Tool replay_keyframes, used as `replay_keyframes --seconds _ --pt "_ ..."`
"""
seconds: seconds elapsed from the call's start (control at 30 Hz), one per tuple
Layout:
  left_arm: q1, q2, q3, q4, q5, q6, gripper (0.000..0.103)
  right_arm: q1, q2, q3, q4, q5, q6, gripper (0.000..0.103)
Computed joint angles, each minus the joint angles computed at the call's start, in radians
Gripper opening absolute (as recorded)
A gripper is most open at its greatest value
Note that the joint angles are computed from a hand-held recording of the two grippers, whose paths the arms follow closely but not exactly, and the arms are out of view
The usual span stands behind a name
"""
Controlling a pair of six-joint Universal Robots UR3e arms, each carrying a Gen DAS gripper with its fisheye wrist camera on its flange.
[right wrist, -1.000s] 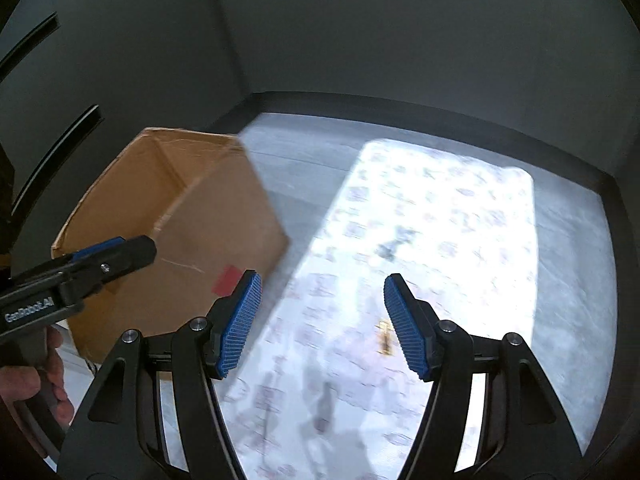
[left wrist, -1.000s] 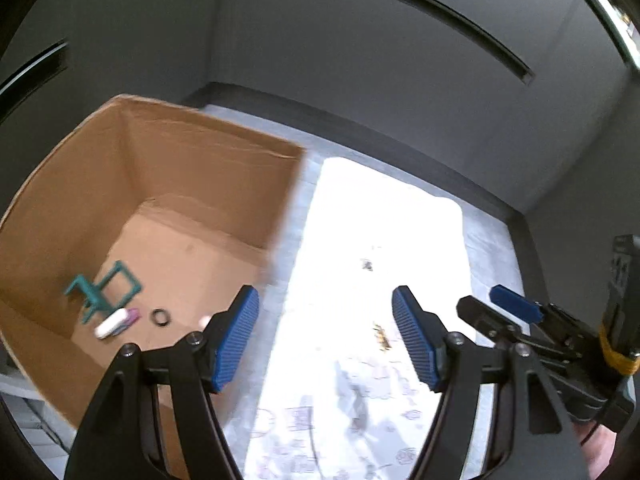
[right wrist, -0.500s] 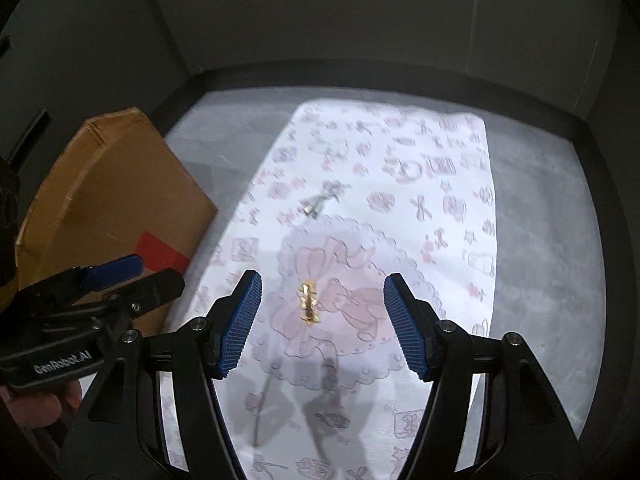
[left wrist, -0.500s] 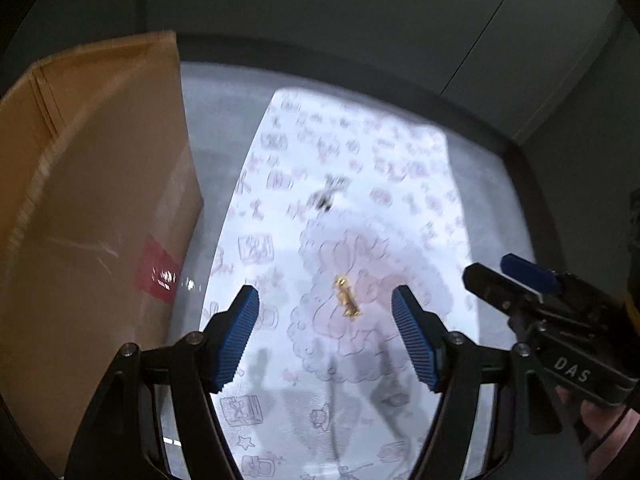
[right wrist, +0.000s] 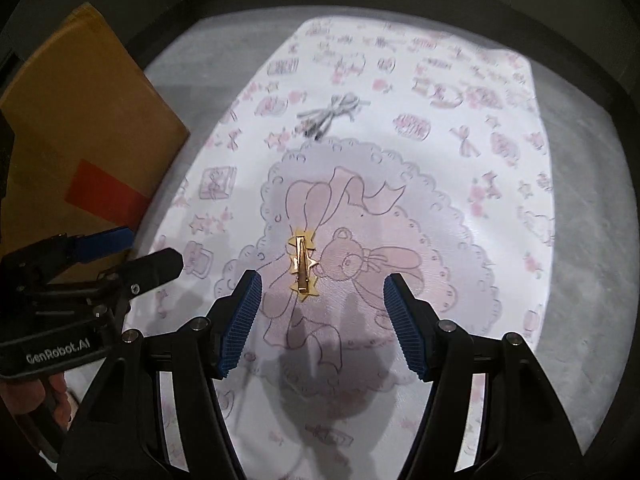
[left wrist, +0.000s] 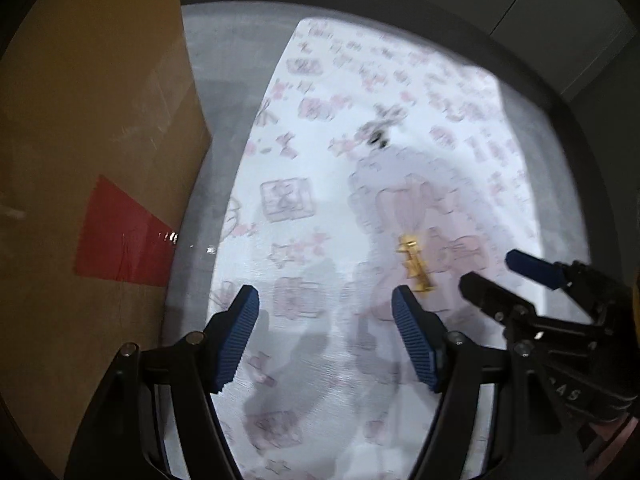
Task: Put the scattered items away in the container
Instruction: 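Move both open tools back over the mat, then grasp the gold star hair clip with the right tool while the left tool grasps the white USB cable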
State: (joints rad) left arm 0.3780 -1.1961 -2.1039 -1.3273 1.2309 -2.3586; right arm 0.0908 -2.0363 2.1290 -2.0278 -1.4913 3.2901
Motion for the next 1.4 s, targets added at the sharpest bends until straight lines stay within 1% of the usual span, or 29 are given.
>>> replay_keyframes --seconds 0.17,0.3,0.4,0.47,0.53,0.57,0.63,0.67,0.77,0.9,0.93,1.03,1.3,1.4 --pt "-0.022 -0.086 -0.026 0.1 0.038 -0.026 0.068 0.002 0.091 0.038 -0.084 0.002 -0.011 0.065" --pt "-0.042 -0.132 -0.02 0.138 0.04 -0.047 0.068 0.008 0.155 0.058 -0.138 0.007 -0.015 0.061" --pt "-0.062 -0.159 -0.013 0.165 0.038 -0.064 0.068 0.037 0.194 0.059 -0.18 -0.015 -0.017 0.057" --pt "-0.074 -0.176 -0.008 0.181 0.037 -0.073 0.068 0.063 0.219 0.048 -0.196 -0.041 -0.016 0.052" --pt "-0.08 -0.191 -0.003 0.191 0.038 -0.081 0.068 0.096 0.238 0.035 -0.203 -0.08 -0.015 0.037" --pt "-0.083 -0.2 0.0 0.196 0.038 -0.086 0.068 0.109 0.243 0.031 -0.207 -0.095 -0.017 0.034" --pt "-0.092 -0.218 0.004 0.211 0.039 -0.099 0.068 0.122 0.241 0.036 -0.214 -0.101 -0.023 0.024" --pt "-0.097 -0.226 0.006 0.218 0.04 -0.106 0.068 0.13 0.239 0.038 -0.216 -0.107 -0.027 0.021" --pt "-0.112 -0.245 0.01 0.231 0.041 -0.12 0.068 0.121 0.215 0.055 -0.215 -0.099 -0.037 0.02" --pt "-0.144 -0.266 0.02 0.251 0.026 -0.128 0.068 0.032 0.158 0.07 -0.163 -0.016 -0.072 0.02" --pt "-0.155 -0.272 0.025 0.26 0.023 -0.13 0.068 0.016 0.146 0.069 -0.154 -0.011 -0.08 0.014" --pt "-0.189 -0.303 0.051 0.29 0.013 -0.145 0.068 -0.028 0.114 0.065 -0.127 0.001 -0.104 0.014" --pt "-0.306 -0.507 0.221 0.393 -0.014 -0.255 0.068 -0.169 0.064 0.062 -0.088 0.056 -0.182 0.014" --pt "-0.356 -0.602 0.306 0.402 -0.026 -0.272 0.068 -0.226 0.061 0.059 -0.081 0.072 -0.221 0.014"
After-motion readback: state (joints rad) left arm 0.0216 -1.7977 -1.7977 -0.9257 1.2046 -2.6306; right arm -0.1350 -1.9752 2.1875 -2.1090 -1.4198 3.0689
